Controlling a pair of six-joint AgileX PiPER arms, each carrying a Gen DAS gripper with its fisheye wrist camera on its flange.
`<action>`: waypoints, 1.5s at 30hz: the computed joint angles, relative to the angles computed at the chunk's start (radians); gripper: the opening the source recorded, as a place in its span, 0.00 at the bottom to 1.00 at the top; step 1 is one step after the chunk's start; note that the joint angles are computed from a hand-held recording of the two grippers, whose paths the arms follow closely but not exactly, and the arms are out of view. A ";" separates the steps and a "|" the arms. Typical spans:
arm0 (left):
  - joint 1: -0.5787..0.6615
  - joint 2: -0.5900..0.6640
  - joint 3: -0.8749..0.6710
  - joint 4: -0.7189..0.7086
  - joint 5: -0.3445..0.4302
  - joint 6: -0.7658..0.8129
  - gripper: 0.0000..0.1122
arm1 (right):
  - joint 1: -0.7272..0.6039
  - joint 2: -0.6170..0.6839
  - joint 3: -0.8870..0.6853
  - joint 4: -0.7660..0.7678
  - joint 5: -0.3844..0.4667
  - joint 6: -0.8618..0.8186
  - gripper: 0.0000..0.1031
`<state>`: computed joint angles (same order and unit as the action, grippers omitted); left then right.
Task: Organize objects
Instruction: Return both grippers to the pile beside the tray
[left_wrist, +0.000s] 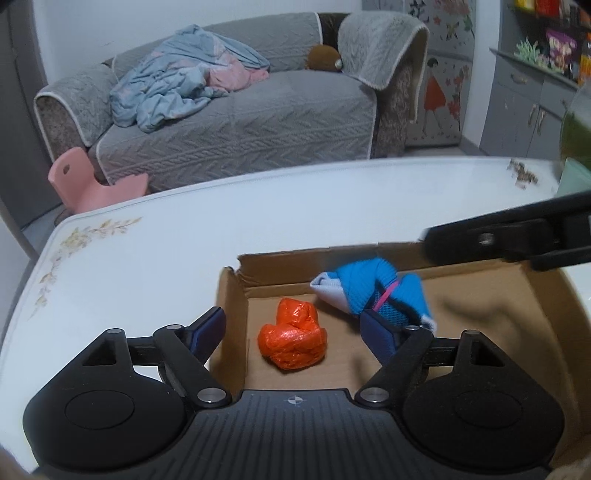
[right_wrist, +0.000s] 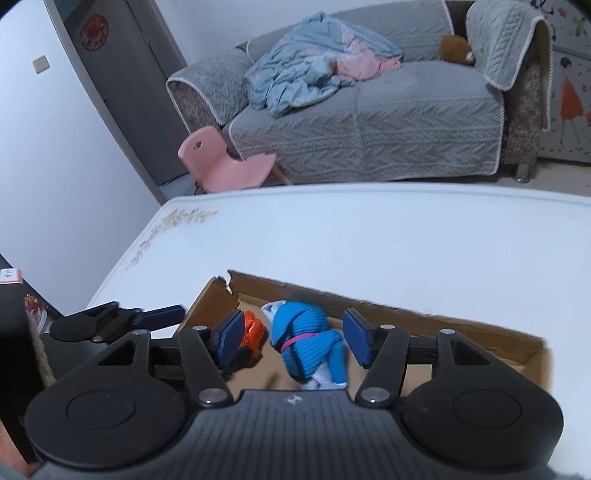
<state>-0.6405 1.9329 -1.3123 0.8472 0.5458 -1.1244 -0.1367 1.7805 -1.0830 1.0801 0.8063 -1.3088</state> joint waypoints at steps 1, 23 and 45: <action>0.001 -0.026 0.019 -0.007 -0.007 -0.004 0.75 | -0.016 -0.013 0.000 -0.012 0.013 0.001 0.55; -0.616 -0.685 0.654 -0.053 0.368 -0.616 0.84 | -0.576 -0.401 0.366 -0.188 0.246 -0.263 0.75; -0.637 -0.583 0.762 -0.071 0.176 -0.804 0.83 | -0.457 -0.329 0.554 -0.156 -0.102 -0.501 0.72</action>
<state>-1.2775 1.3503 -0.5501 0.7766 0.7215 -1.9281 -0.5937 1.4519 -0.5292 0.9243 0.7046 -1.8101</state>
